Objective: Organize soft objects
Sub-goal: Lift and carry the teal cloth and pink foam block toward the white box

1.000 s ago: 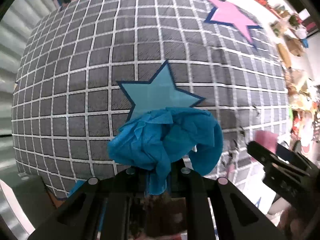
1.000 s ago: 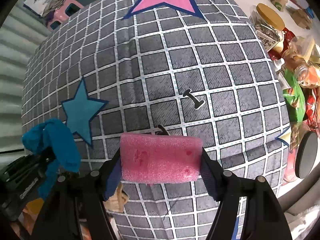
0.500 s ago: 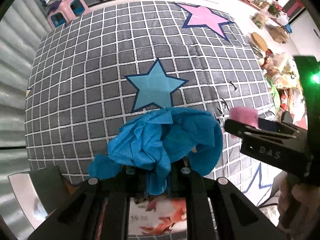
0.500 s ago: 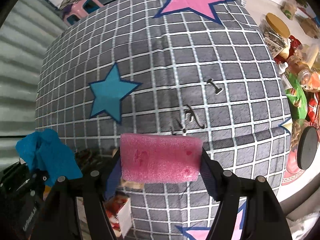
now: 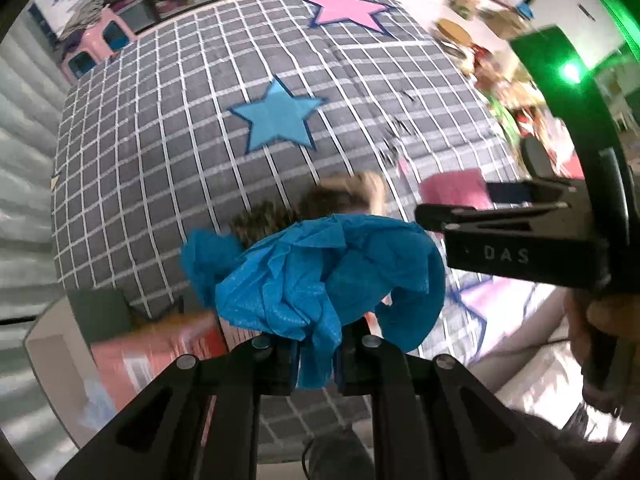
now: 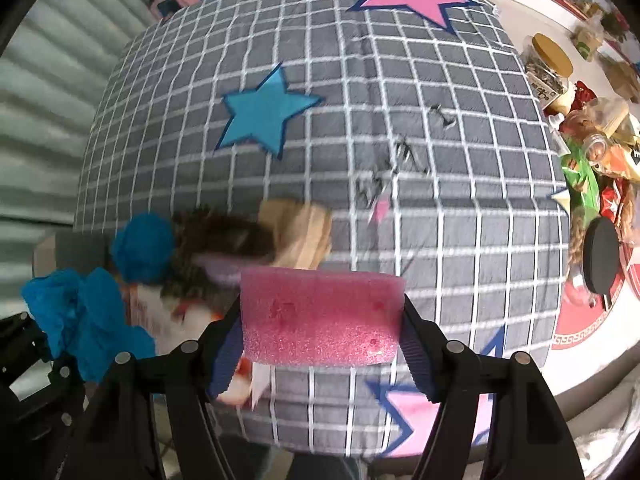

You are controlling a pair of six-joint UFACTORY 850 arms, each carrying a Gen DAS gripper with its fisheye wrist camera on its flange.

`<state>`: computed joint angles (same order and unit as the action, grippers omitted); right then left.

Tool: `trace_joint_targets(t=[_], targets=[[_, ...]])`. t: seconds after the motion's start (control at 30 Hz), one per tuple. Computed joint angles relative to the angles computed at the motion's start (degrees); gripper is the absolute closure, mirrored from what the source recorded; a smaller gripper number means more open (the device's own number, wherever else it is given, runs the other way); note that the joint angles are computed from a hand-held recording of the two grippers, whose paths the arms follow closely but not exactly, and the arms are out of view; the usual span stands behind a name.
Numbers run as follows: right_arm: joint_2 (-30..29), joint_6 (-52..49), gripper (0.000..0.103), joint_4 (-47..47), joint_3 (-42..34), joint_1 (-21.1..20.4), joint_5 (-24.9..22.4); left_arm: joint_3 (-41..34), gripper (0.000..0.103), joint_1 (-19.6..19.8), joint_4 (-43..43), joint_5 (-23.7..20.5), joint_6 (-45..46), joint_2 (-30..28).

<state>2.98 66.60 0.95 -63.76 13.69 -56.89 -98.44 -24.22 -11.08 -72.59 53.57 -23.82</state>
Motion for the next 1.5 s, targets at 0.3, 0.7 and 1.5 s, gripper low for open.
trace_joint_targets(t=[0.3,0.7,1.5], targets=[[-3.1,4.09,0.032,-0.13,-4.93,8.07,-1.64,2.82,0.089,5.25,-0.08,-2.19,8.46,3.41],[-10.68,3.34,0.032,-0.97,-15.54,13.99,-3.95,-0.05,0.089,12.84,-2.91,-4.03,12.3,3.06],[-39.05,-19.59,0.032,-2.13,-59.72,16.52,-17.59,-13.36,0.089,24.97,-7.26,-3.46,-5.12,-6.6]])
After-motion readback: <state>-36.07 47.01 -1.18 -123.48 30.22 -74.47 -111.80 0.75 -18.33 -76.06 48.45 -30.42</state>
